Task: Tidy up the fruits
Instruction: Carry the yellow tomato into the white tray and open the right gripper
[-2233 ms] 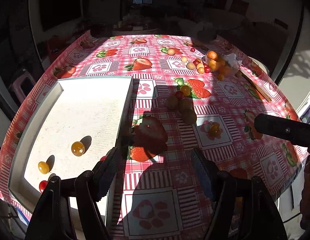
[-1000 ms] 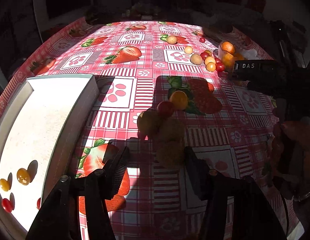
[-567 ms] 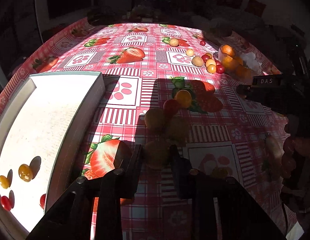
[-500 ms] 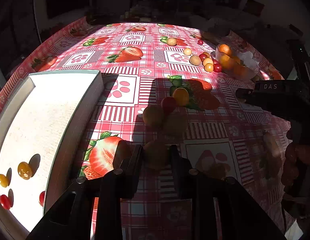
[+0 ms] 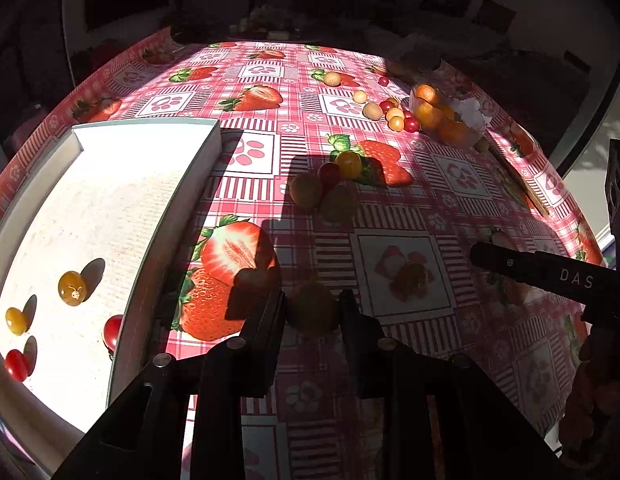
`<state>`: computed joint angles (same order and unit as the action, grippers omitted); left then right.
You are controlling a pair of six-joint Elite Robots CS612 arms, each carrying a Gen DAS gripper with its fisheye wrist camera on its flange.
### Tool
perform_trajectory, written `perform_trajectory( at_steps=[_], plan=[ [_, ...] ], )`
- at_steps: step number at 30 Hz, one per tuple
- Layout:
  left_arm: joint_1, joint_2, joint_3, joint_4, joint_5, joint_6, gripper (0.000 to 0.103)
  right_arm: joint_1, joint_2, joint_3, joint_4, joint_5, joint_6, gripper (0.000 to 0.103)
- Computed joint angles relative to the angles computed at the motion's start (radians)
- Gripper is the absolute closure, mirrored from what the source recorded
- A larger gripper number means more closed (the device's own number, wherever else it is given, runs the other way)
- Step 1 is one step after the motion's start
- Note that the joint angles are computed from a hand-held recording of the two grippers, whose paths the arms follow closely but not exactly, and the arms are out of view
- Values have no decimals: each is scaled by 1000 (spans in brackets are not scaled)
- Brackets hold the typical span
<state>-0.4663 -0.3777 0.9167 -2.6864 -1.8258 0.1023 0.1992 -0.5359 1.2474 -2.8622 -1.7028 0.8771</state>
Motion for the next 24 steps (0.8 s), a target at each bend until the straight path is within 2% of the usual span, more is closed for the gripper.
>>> perform_trajectory(
  at_steps=[6, 12, 18, 24],
  plan=[
    [20, -31, 54, -40, -1, 7, 74, 20, -9, 9, 2, 13, -1, 81],
    [43, -52, 93, -91, 0, -2, 74, 38, 4, -28, 29, 14, -21, 81],
    [71, -57, 102, -125, 14, -18, 74, 56, 26, -98, 68, 23, -73, 81],
    [98, -31, 43, -125, 59, -31, 74, 72, 74, -222, 128, 48, -128, 81]
  ],
)
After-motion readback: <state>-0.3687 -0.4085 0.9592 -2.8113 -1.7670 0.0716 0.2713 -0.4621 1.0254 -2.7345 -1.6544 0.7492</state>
